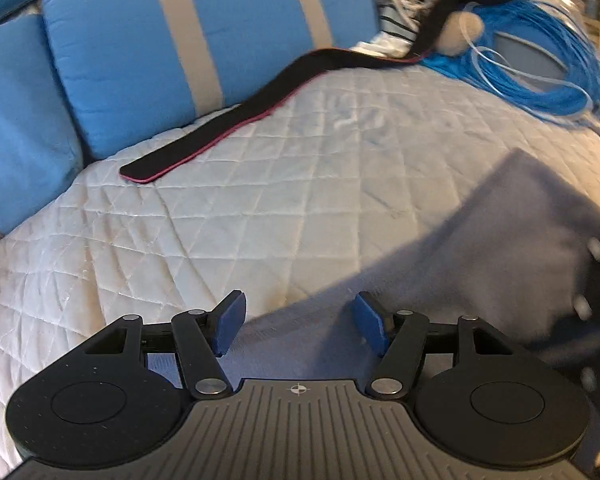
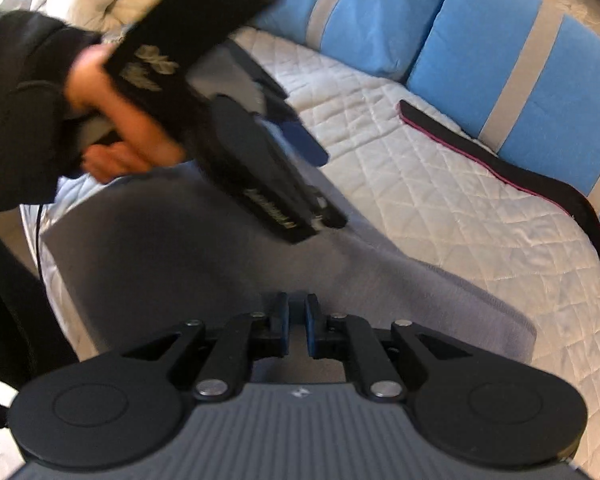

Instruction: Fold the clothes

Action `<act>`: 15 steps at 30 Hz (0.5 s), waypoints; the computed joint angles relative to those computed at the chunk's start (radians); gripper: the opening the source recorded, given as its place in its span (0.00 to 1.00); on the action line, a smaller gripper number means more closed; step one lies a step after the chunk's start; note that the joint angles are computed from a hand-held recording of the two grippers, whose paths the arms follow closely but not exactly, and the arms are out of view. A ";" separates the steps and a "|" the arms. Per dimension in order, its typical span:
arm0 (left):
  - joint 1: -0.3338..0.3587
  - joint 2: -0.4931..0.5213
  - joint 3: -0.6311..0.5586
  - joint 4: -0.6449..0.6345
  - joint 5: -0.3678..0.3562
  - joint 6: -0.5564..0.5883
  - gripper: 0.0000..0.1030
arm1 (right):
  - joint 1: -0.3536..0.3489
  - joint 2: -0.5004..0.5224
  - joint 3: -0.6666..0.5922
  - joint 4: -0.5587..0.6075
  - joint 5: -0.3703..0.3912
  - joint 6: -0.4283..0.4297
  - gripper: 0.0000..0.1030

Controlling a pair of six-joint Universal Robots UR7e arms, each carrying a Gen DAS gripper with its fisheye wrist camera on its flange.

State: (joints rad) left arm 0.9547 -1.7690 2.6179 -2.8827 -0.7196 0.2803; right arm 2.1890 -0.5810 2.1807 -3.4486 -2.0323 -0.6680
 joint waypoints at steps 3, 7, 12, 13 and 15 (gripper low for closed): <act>-0.005 0.090 0.000 -0.131 0.105 0.006 0.53 | 0.007 0.003 0.011 -0.007 -0.011 0.015 0.25; 0.001 0.158 -0.018 -0.183 0.204 -0.020 0.48 | 0.004 0.003 0.040 -0.054 -0.008 0.013 0.25; -0.085 0.074 0.014 -0.266 0.238 -0.027 0.50 | -0.001 0.011 0.079 -0.184 -0.010 0.002 0.49; -0.119 0.031 0.025 -0.246 0.256 -0.063 0.52 | 0.002 0.012 0.085 -0.210 -0.019 0.002 0.63; -0.192 -0.060 0.046 -0.192 0.301 -0.135 0.60 | 0.005 0.005 0.099 -0.257 -0.022 0.009 0.78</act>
